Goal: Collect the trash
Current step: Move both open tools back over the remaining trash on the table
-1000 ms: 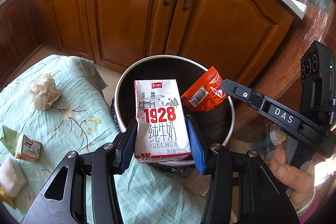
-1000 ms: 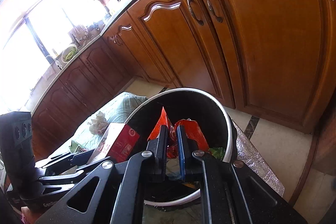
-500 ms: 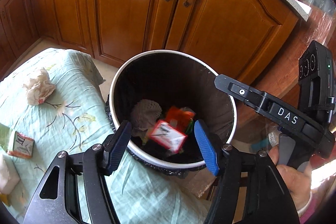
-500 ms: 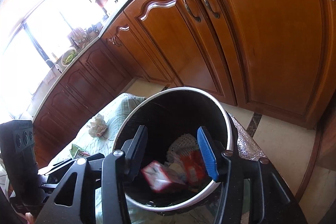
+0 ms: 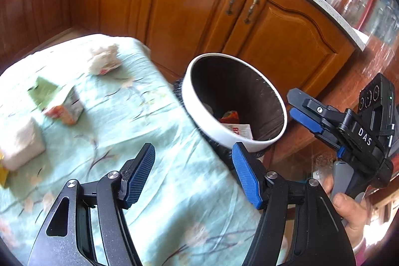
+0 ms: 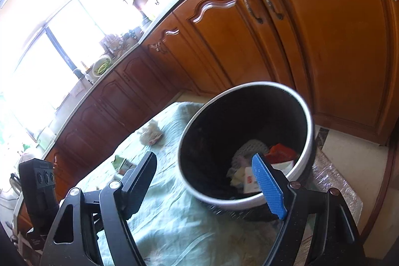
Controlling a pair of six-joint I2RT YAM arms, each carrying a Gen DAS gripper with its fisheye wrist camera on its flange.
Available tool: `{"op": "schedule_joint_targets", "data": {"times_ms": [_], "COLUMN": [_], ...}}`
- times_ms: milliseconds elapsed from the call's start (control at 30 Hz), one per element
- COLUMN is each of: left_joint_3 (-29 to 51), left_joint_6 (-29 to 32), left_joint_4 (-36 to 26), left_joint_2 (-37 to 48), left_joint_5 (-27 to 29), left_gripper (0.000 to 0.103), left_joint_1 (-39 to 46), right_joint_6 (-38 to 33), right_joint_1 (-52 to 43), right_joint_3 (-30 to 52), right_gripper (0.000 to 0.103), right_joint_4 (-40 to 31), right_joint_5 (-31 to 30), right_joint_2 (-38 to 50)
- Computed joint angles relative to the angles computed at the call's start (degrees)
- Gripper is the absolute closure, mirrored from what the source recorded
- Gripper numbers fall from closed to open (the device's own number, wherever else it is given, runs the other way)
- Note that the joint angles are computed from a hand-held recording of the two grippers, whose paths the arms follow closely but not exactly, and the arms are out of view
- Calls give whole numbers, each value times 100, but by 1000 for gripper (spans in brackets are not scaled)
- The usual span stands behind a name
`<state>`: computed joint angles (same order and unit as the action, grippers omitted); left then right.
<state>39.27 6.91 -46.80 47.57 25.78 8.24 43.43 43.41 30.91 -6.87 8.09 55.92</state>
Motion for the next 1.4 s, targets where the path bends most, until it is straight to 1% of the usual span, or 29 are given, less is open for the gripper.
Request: {"op": "schedule_joint_targets", "data": {"times_ms": [133,233,333,400,500,633,700,800,933,1067,1200,1400], "left_joint_3": [-33,39,123,188,273,469,582,758,970,1138,1215,1383], "left_joint_6": [934,1854,2740,3398,4171,5017,5298,5543,5646,5467,5207,4926], "left_joint_4": [-616,-1099,-1528,-1813,-2135,-2431,-2507,-2533,-2427,-2179,-1871,-1394], "left_joint_2": [-310,-181,43,277,614,1130,1366,1721,2111,2438,2617,2875], "left_joint_5": [552,1023,1318,1475,1604,1690,1708,1726,1730,1692,1619,1414], "left_gripper": [38,38,38,38,38,38,38,38,38,38,38,37], "left_joint_1": [1389,2526,3495,4156,4946,5859,6207,6596,6934,7001,6908,6580], "right_joint_6": [211,286,318,283,223,100,10,-134,-342,-549,-744,-1048], "right_joint_1": [621,1025,1414,1565,1733,1949,2014,2108,2140,2100,2046,1912], "right_joint_3": [62,149,350,492,707,1116,1315,1608,2069,2506,2883,3369], "right_gripper": [22,22,22,22,22,22,22,22,22,21,15,15], "right_joint_4": [81,197,291,370,439,421,411,375,324,209,98,-122], "right_joint_5": [285,417,533,503,459,442,403,344,190,8,-117,-261], "right_joint_2": [175,446,858,1133,1493,1968,2203,2521,3025,3474,3835,4230]}}
